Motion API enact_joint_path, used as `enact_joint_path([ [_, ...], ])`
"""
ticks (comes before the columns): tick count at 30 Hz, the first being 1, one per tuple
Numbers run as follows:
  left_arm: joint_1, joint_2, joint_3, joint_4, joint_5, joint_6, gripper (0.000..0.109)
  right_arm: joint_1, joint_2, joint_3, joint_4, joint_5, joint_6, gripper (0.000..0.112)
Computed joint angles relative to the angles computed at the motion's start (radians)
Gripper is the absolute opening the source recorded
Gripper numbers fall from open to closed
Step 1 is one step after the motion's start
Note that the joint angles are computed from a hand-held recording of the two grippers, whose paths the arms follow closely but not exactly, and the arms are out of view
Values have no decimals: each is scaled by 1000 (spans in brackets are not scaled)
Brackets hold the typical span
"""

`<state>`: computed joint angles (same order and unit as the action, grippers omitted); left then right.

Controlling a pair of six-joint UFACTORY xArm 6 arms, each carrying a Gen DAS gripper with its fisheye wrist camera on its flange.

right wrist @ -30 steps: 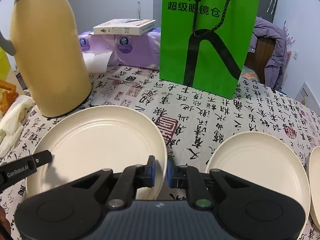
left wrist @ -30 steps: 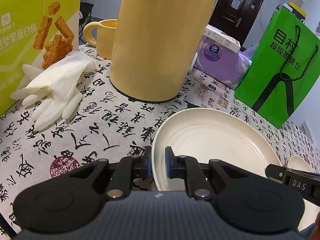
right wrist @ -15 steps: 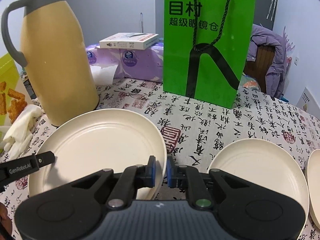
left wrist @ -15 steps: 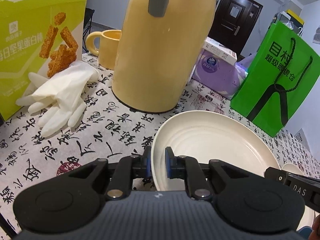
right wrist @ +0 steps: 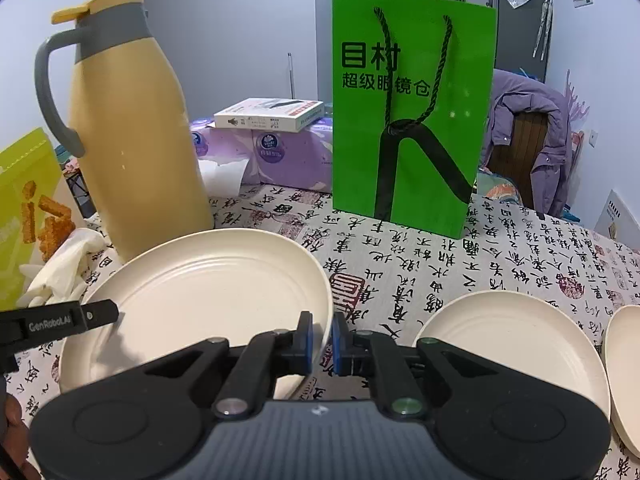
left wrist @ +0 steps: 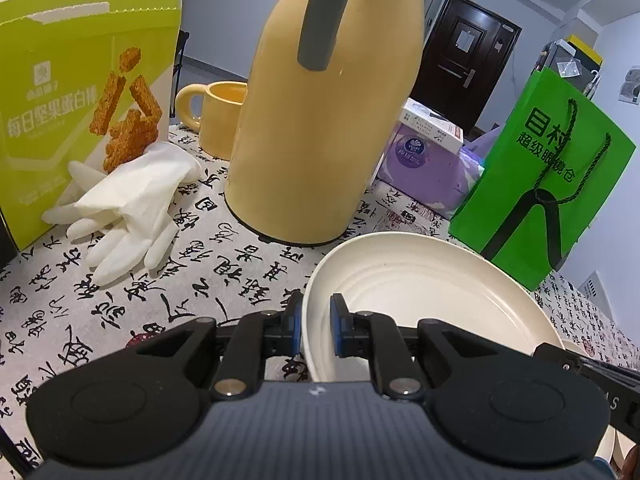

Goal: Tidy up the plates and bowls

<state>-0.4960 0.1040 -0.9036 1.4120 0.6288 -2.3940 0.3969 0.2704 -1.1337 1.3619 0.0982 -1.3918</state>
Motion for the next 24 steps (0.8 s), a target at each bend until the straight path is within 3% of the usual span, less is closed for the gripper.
enact_joint_path([
  [24, -79, -72, 36, 64, 92, -50, 13, -18, -124, 68, 490, 13, -494, 10],
])
